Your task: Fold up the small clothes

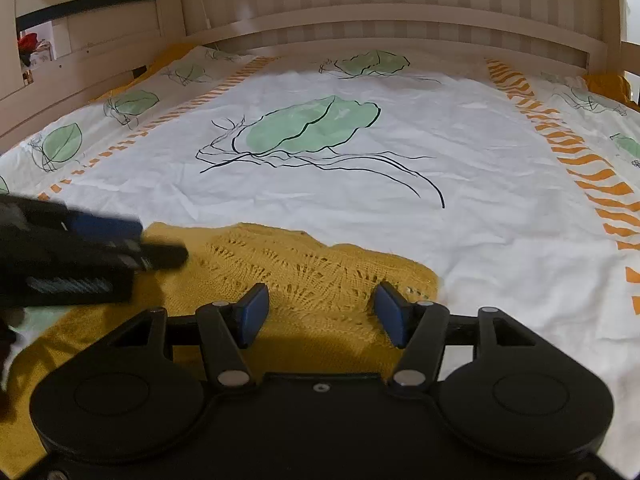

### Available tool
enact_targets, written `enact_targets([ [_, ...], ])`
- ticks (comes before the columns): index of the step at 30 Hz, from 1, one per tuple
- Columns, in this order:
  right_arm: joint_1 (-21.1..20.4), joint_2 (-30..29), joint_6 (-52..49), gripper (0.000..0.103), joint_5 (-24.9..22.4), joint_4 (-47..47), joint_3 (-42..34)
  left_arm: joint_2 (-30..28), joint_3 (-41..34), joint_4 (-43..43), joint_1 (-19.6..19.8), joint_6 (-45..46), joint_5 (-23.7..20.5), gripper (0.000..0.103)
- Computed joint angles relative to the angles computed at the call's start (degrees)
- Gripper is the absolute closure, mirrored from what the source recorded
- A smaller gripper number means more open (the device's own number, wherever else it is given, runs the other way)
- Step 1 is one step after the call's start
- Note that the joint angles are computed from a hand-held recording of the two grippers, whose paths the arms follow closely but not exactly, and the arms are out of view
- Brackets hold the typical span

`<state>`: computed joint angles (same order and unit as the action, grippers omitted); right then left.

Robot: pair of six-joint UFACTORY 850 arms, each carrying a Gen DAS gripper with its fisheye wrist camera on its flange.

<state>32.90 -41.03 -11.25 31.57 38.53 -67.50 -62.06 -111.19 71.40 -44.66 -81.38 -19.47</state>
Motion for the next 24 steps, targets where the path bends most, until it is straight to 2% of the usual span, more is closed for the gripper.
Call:
enact_targets([
  [2,0.0,0.0,0.0,0.039,0.0,-0.1,0.0,-1.2,-1.6,-4.2,0.4,3.1,-1.2,0.051],
  [6,-0.2,0.4,0.7,0.034,-0.6,-1.2,0.1,-0.1,0.1,-1.9,1.1,-1.0,-0.2,0.050],
  [10,0.0,2.7,2.6,0.025,-0.9,-1.0,1.8,4.1,6.1,10.3,0.7,-15.3,-2.1,0.051],
  [12,0.9,4.9,2.0,0.014,0.6,1.4,3.8,7.2,10.4,16.8,0.6,-23.6,-2.7,0.051],
  [16,3.3,10.0,1.7,0.000,3.8,5.2,8.6,13.0,17.8,21.9,-0.8,-30.7,-6.5,0.051],
  [21,6.5,16.1,1.4,0.000,3.3,12.2,13.5,20.5,27.2,22.8,-3.6,-35.1,-11.6,0.051],
  [24,8.7,19.0,3.1,0.000,3.7,14.3,16.2,24.0,32.0,23.1,-5.2,-36.7,-13.0,0.051],
])
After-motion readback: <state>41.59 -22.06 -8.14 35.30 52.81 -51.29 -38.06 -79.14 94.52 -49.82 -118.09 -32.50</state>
